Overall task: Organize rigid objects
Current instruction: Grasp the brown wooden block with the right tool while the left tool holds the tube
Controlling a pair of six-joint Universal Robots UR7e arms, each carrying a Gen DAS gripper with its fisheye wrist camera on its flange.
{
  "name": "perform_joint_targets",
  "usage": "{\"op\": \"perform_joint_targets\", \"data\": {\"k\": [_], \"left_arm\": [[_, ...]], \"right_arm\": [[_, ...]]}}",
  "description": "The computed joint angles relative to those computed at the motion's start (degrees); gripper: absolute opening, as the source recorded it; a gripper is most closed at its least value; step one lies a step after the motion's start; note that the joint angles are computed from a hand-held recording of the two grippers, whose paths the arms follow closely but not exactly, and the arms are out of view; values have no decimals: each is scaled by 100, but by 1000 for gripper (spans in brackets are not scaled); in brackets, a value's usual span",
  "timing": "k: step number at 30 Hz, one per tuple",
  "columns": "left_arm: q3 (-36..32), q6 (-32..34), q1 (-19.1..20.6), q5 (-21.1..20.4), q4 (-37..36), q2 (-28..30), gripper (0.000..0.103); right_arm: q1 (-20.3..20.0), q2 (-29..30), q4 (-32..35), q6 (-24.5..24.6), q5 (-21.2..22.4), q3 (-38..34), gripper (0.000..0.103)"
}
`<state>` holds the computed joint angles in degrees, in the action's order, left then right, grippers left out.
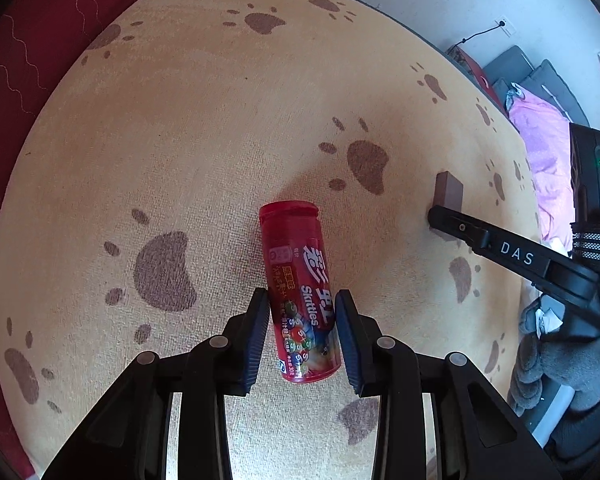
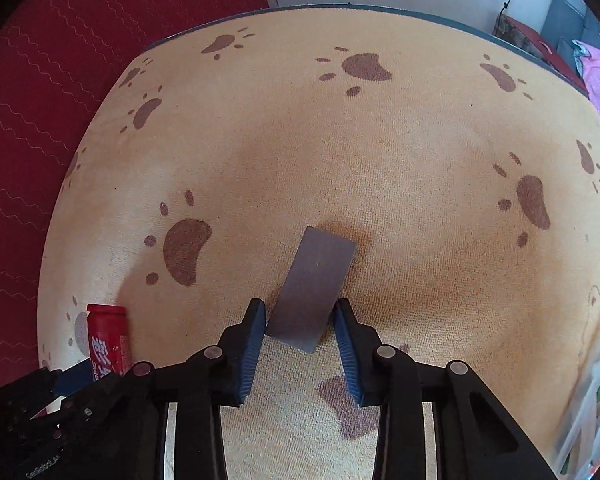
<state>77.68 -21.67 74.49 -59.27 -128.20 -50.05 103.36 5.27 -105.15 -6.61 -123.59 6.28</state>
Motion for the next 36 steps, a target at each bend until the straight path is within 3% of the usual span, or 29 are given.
{"op": "perform_joint_targets", "data": {"k": [6,15,18,22,32,36], "left_arm": [[-69,-18,24,-29,53,78,35],[-102,-21,14,68,64,141,35],[-34,58,1,2,-58,106,31],[22,160,-56,-24,-147,87,31],[178,158,-170,-31,-116,-19,30],[223,119,-201,-19,-92,-36,30]], "right_arm": [[-18,-382,-420,13,41,747,33],[-29,-1283,-1284,53,117,2430,30],[-58,-1534,-1460,107,177,2858,29],[-79,-1616,-1496,125,155,3018,29],[-75,-1229,-1305,-14,37,2427,30],[-90,-1353,-1357,-22,118,2609,29]]}}
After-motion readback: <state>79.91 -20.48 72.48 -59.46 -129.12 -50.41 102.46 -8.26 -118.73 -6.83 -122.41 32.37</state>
